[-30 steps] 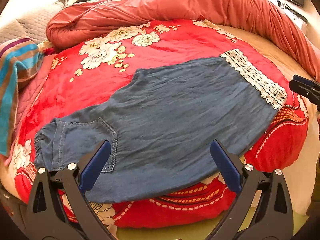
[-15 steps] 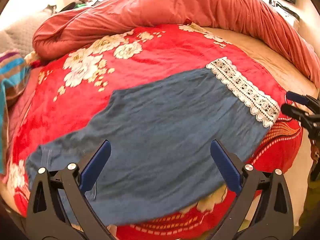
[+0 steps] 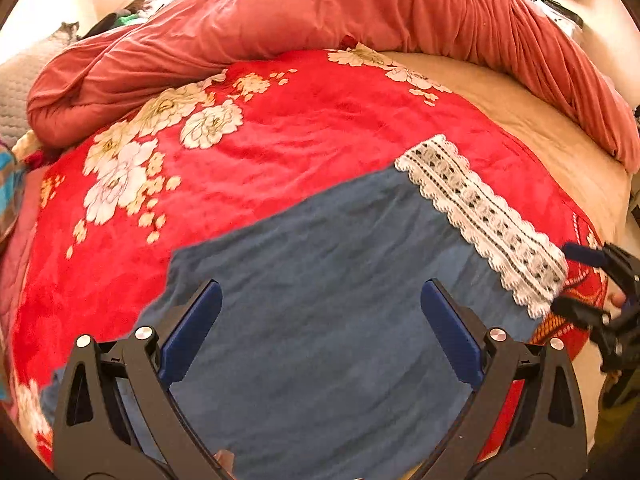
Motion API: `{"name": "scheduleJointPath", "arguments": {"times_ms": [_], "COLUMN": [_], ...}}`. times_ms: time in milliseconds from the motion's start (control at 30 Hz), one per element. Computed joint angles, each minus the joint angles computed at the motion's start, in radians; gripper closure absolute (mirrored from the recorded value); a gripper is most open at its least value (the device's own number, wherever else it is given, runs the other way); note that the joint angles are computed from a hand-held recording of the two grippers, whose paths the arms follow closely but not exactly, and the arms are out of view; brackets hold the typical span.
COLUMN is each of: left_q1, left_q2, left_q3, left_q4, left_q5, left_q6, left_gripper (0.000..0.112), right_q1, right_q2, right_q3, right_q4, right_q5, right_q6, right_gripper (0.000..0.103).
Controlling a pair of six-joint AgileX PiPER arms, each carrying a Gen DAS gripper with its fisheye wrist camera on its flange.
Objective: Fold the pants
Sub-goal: 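Move both grippers toward the white lace cuffs of the pants, then close the left gripper on the lace cuffs while the right gripper pinches them too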
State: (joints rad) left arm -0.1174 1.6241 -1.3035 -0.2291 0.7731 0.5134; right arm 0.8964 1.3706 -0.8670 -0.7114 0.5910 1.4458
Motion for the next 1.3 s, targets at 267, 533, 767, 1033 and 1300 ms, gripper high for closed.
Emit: {"name": "scheduleJointPath", "arguments": {"times_ms": [267, 533, 767, 1033, 1300], "left_q1": [-0.049, -0.048, -0.061, -0.051, -0.058], "left_q2": [0.162, 0.303, 0.436, 0.565, 0.568], "left_q3": [-0.167, -0.351, -0.505, -0.645, -0.606], "left_q4": [0.053, -0.091, -0.078, -0.141, -0.178], "left_q5": [0.025, 0.136, 0.207, 0.338, 0.293], "left_q6": [-0.052, 0.079, 0.068, 0.081, 0.102], "left_gripper": [0.019, 0.019, 0.019, 0.049, 0.050], "right_q1": [-0.037, -0.070, -0.098, -0.126, -0.157], "right_q2": [0.022, 0.026, 0.056, 0.081, 0.129], "right_q3": [0.008, 0.021, 0.003, 0.002, -0.025], "right_q4": [0.049, 0.057, 0.120, 0.138, 0.175], "right_q5": [-0.055, -0.110, -0.179, -0.242, -0.293], "right_q6": [-0.041, -0.055, -0.142, -0.161, -0.211], "right_gripper": [0.012, 0.012, 0.020, 0.031, 0.046]}}
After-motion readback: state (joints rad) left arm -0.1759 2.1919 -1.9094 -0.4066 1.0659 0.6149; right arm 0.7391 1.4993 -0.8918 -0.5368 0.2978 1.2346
